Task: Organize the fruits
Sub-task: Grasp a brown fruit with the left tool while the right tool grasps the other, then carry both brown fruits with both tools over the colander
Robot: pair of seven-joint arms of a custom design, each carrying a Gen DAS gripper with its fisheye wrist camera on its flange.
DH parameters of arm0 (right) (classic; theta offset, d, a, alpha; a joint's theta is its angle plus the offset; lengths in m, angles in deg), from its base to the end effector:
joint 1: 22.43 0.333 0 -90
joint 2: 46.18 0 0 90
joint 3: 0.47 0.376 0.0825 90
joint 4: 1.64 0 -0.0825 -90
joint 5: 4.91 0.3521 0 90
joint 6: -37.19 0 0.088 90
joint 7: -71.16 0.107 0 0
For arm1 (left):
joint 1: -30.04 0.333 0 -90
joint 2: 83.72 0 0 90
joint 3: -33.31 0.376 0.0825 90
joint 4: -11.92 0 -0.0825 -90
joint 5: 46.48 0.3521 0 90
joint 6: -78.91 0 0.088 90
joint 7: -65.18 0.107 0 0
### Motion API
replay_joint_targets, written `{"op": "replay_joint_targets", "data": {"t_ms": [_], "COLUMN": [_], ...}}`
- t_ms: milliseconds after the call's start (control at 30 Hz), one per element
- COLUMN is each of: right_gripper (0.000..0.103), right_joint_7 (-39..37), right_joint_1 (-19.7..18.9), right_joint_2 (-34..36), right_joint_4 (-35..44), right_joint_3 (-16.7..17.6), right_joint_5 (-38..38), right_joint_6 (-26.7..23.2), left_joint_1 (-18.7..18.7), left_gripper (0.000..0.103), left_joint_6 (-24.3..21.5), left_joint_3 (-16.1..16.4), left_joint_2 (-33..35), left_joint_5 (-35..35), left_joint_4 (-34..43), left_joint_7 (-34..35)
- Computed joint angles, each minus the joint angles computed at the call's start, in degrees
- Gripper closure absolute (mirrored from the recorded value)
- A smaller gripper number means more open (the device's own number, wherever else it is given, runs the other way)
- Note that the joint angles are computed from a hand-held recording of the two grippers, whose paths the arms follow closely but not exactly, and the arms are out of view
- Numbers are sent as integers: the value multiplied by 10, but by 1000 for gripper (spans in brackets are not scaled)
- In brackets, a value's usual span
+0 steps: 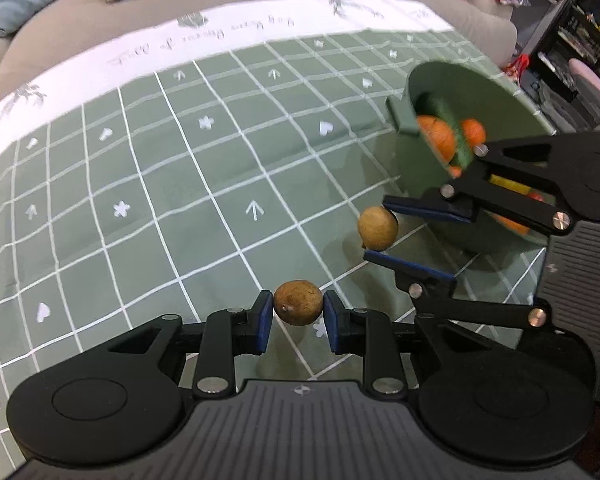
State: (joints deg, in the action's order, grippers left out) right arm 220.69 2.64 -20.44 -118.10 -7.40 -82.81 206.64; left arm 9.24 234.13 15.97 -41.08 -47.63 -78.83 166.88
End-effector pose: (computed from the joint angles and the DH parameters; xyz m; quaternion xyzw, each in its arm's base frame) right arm 0.5509 0.2562 0.3193 -0.8373 0.4394 -0.2937 0.1401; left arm 0.6228 -0.4176 0.3226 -0.3956 0.8904 -0.2237 0.0238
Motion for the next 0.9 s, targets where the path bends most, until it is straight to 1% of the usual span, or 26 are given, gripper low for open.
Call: {"op": "replay_joint_targets", "data": {"t_ms": [67, 167, 267, 433, 633, 733, 900], "right_gripper": [81, 81, 80, 80, 80, 80, 80], "right_joint_7": [39, 102, 163, 248, 363, 408, 507], "right_joint_1": [2, -6, -22, -56, -105, -128, -163], "right_joint_2": [-20, -53, -84, -133, -176, -197, -225], "right_joint_4": [-13, -35, -59, -101, -147, -173, -206], "right_joint_3": [-4, -2, 7, 24, 43, 47, 49], "right_joint_5": [-10, -20, -29, -51, -83, -85, -126], "right_joint_6": [6, 10, 13, 12, 24, 32, 53], "left_joint_1": [5, 12, 15, 7, -8, -14, -29], "left_gripper": [74, 74, 74, 73, 73, 73, 73], "left_joint_6": [15, 37, 51, 73, 82, 80, 76], "left_joint_3": [-7, -20, -31, -43, -53, -60, -60], "left_joint_2": [-12, -30, -41, -56, -58, -55, -51], "left_joint_5": [-6, -18, -24, -22, -19, -22, -20], "left_joint_4": [-13, -32, -41, -53, -44, -35, -22], "left_joint_7": [2, 5, 14, 35, 57, 66, 76]}}
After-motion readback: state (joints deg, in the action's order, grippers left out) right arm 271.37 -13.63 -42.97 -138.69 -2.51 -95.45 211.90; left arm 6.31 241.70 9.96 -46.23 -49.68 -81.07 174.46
